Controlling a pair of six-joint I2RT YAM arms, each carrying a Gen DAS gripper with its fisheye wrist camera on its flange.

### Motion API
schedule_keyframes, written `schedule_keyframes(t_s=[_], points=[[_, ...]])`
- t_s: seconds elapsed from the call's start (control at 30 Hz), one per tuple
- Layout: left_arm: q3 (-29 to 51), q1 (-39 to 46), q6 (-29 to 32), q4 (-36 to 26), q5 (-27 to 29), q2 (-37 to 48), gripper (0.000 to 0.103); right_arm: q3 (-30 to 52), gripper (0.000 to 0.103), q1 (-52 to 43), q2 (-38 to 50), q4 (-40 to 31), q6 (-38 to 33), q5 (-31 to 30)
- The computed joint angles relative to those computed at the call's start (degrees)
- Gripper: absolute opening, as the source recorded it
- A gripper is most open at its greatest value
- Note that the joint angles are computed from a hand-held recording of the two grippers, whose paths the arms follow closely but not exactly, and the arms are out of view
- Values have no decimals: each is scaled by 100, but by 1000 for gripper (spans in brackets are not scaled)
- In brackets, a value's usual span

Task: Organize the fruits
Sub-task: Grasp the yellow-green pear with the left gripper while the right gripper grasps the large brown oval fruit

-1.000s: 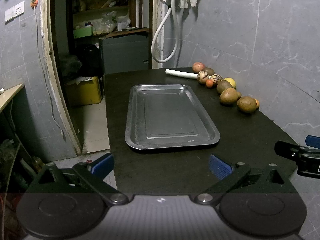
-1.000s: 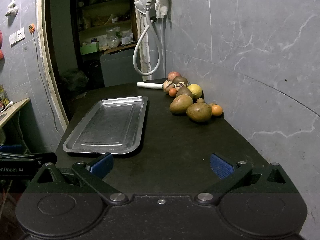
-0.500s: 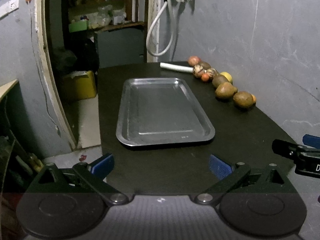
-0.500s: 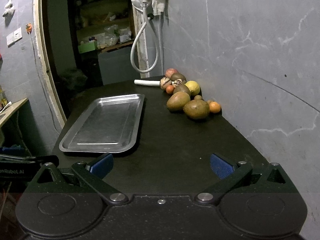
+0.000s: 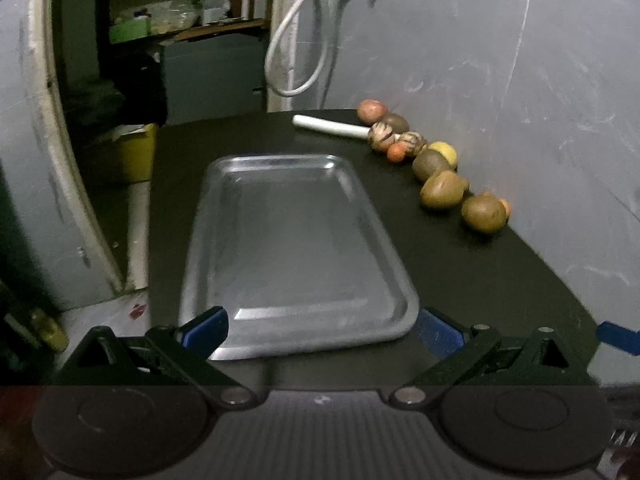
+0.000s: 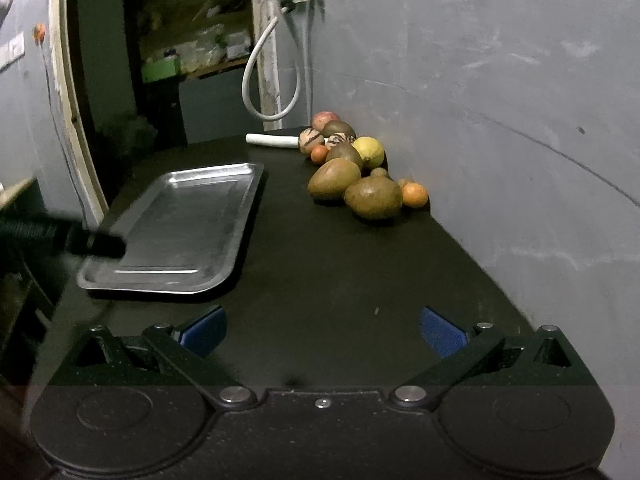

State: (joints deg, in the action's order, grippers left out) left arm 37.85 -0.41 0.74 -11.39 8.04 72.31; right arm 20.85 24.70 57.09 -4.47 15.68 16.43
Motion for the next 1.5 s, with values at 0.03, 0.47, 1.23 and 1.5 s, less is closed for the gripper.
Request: schedule_keyframes(t_s=[0.03,0.47,1.23,1.5], points=[[227,-101,-40,102,-30,338,102,56,103,-191,242,203,-189,-157],[4487,-1249,-118,-224,153,4570,102,2632,102,-2017,4203,1329,-724,-1536],[7414,-1323,-568,-1765,929,6748,94,4041,77,-2314,5654,1186,-1076,-1990],[7318,-1348,-409,-1561,1015,6738,77,3981,71,-2278,5692,1347,-1150,-1956]])
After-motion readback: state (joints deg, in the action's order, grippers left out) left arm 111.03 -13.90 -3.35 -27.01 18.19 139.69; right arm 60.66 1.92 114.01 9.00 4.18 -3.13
